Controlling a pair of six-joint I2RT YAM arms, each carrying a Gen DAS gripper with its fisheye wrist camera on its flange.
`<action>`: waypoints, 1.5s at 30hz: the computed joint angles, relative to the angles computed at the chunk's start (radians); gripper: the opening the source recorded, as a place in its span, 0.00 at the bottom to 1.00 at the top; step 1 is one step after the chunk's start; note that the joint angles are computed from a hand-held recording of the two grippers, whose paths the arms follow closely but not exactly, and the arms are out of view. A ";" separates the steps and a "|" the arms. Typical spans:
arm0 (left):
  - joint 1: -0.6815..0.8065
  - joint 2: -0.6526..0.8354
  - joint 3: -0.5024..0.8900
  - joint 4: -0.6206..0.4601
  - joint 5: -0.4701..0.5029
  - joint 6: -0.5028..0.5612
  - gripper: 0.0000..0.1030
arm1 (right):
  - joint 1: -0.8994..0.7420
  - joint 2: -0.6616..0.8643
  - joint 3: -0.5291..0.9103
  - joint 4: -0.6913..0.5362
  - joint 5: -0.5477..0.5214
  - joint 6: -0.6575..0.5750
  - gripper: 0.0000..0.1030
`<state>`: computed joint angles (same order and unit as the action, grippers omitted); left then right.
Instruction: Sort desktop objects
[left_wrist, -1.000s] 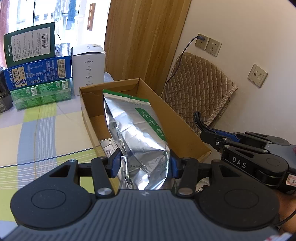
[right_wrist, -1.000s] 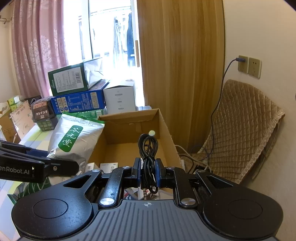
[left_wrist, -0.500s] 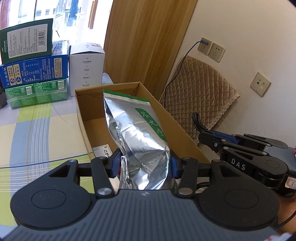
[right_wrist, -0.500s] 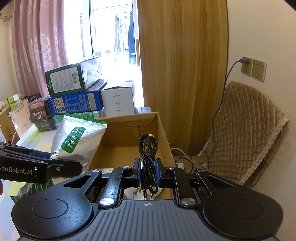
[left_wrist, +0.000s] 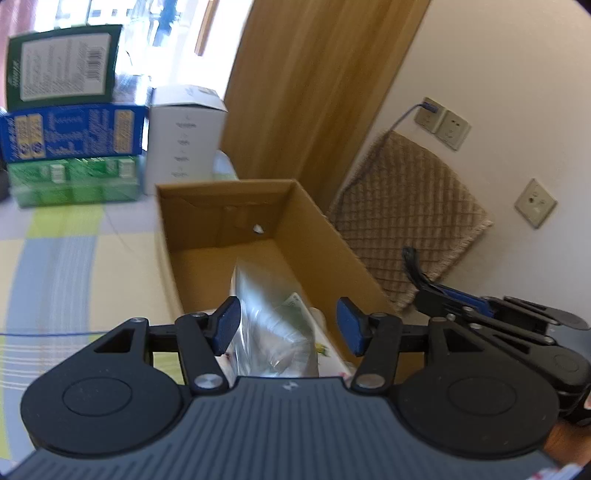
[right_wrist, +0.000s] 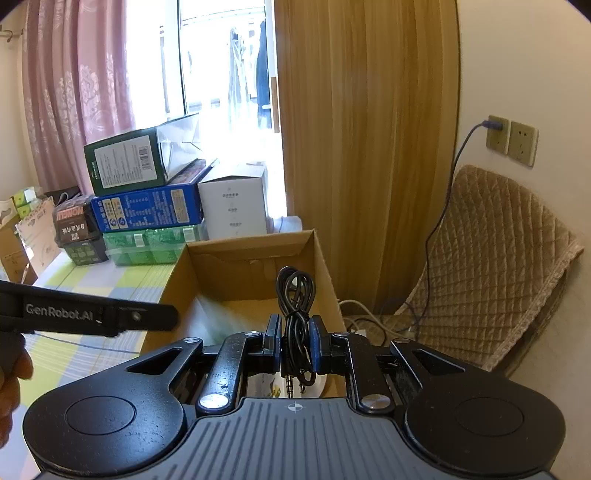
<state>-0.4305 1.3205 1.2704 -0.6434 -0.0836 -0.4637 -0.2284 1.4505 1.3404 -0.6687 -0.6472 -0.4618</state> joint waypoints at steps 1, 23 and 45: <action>0.003 -0.013 -0.010 -0.002 -0.012 0.004 0.51 | 0.003 0.005 0.001 -0.001 -0.001 0.003 0.12; -0.269 -0.376 -0.231 -0.244 -0.385 -0.186 0.99 | -0.178 -0.134 -0.084 -0.206 -0.141 -0.080 0.86; -0.796 -0.238 0.016 -0.764 -0.667 -0.759 0.99 | -0.493 -0.307 -0.078 -0.652 -0.179 -0.576 0.98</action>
<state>-1.2269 1.0820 1.2862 -1.4071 -0.7508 -1.2228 -0.7216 1.1431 1.2628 -1.3210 -0.8259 -1.0381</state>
